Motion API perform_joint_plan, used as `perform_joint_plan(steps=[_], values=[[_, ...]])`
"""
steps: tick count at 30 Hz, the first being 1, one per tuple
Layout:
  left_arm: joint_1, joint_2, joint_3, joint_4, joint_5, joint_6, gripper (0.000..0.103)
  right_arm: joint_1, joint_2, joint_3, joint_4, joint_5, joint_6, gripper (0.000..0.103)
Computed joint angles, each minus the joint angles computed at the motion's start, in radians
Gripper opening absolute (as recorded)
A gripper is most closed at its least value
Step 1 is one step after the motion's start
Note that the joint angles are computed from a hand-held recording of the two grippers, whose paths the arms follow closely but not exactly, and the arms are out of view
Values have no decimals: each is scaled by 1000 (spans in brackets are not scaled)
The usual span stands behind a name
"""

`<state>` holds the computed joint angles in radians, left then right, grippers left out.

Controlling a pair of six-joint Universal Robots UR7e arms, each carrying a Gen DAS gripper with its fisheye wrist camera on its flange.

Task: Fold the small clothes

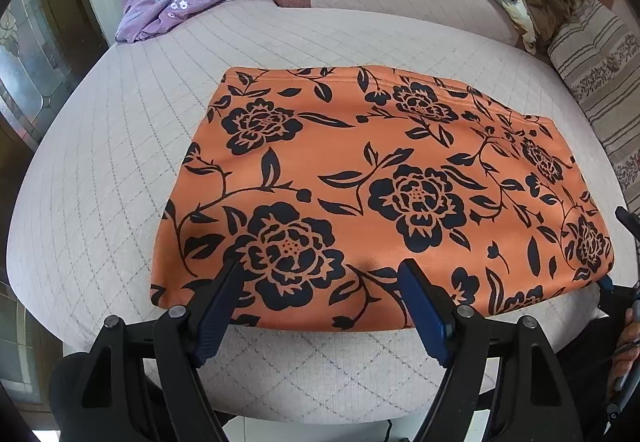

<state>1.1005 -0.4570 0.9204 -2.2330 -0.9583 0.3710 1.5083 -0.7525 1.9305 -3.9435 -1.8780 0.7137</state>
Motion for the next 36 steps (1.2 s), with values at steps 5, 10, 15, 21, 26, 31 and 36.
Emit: perform_joint_plan(steps=[5, 10, 15, 21, 26, 31, 36], values=[[-2, 16, -16, -8, 3, 13, 79, 10, -5, -16, 55, -36, -44, 69], [-10, 48, -54, -27, -26, 20, 79, 14, -2, -27, 78, -61, -40, 71], [-24, 71, -34, -162, -72, 80, 80, 16, -10, -34, 104, -67, -73, 74], [-21, 166, -88, -136, 45, 137, 85, 22, -22, -64, 224, -121, -127, 18], [-18, 180, -134, -79, 36, 114, 85, 34, -28, -73, 257, -166, -154, 17], [-20, 165, -92, -120, 31, 112, 85, 61, -24, -95, 256, -200, -181, 33], [-24, 139, -71, -153, -16, 105, 85, 45, -15, -86, 230, -163, -149, 80]])
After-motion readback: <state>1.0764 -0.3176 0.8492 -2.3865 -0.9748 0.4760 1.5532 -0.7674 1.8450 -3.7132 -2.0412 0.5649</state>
